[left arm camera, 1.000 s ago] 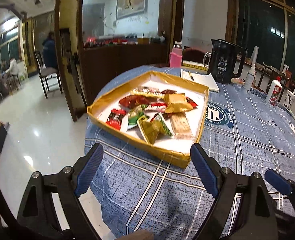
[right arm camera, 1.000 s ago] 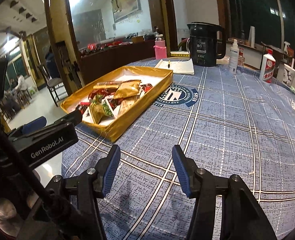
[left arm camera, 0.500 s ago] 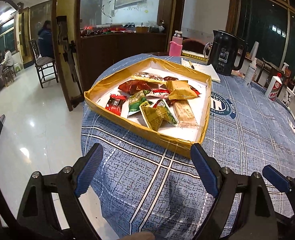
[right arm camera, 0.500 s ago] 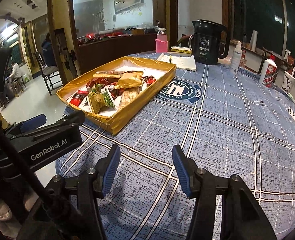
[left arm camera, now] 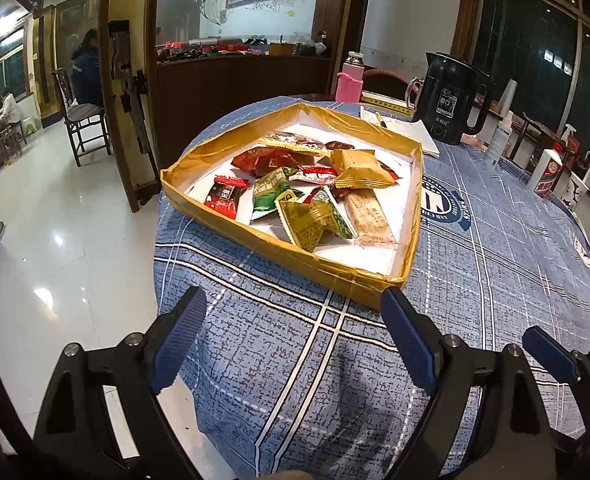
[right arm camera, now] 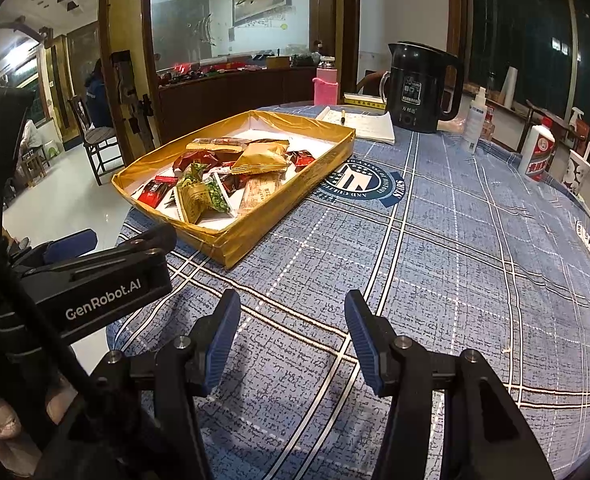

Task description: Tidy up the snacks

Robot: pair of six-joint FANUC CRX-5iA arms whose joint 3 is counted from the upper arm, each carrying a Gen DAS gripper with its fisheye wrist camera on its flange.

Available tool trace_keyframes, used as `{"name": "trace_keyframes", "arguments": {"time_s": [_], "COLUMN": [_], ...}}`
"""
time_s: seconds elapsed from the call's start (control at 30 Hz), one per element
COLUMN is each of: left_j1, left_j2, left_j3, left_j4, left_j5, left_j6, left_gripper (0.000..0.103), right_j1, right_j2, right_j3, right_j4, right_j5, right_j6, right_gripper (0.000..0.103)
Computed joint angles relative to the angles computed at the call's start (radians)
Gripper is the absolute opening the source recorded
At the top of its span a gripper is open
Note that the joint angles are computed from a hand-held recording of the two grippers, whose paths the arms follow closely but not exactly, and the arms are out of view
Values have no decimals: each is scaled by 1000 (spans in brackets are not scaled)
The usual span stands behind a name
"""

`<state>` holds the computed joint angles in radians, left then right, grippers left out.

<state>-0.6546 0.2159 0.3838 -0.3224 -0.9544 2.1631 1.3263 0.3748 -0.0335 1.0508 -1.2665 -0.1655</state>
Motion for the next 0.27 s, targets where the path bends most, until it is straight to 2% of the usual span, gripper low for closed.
{"name": "trace_keyframes", "arguments": {"time_s": [0.13,0.27], "left_j1": [13,1], "left_j2": [-17,-10], "left_j3": [-36,-20], "left_j4": [56,39], "left_j5": [49,30], "left_j6": [-49,-37], "left_gripper": [89,89], "right_j1": [1,1], "right_j2": [3,-2], "right_j3": [-1,-7], "right_j4": [4,7], "right_j5": [4,6], "right_j6": [6,0], "right_gripper": [54,54]}}
